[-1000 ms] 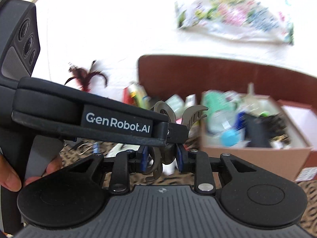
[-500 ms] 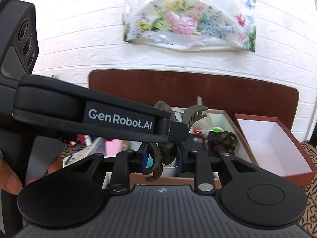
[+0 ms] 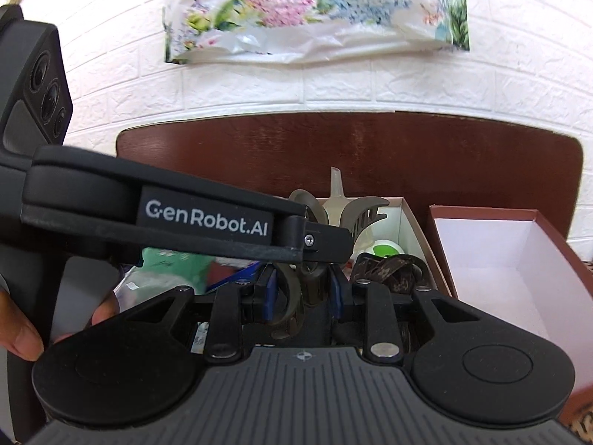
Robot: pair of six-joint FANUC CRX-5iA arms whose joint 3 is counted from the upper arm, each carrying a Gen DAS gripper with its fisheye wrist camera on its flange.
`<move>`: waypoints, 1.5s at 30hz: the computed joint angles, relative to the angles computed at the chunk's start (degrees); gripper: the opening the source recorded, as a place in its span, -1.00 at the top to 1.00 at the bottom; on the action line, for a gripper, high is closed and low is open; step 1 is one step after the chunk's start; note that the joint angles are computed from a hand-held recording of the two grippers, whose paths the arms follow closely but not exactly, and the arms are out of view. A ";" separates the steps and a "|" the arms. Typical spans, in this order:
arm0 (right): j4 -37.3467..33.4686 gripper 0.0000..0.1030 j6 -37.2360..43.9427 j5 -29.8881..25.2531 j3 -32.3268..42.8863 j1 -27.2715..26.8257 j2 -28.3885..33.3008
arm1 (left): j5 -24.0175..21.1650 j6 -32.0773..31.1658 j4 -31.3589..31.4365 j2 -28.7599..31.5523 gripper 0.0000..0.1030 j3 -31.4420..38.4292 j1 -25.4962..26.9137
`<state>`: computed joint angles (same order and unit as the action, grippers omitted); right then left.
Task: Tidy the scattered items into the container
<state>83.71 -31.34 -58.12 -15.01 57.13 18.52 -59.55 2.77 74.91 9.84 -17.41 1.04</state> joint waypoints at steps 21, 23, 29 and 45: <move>-4.65 -0.72 8.75 -1.02 4.73 -5.50 3.48 | 4.84 14.59 -7.72 8.66 -1.00 12.81 -3.24; -6.24 -0.83 10.49 -3.38 5.79 -4.27 3.94 | 4.88 15.76 -9.33 7.97 -1.00 12.66 -2.80; -9.09 -0.99 10.72 -5.92 5.34 -0.28 2.54 | 4.64 4.58 -7.04 2.06 -1.00 5.90 -0.80; -19.42 -0.99 13.24 -17.08 9.86 14.13 2.38 | 9.60 -8.43 -4.22 -20.98 -1.00 -18.17 10.11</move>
<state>64.29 -18.10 -75.20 -5.15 71.26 20.90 -49.95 -5.66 70.69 -11.14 -35.59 11.15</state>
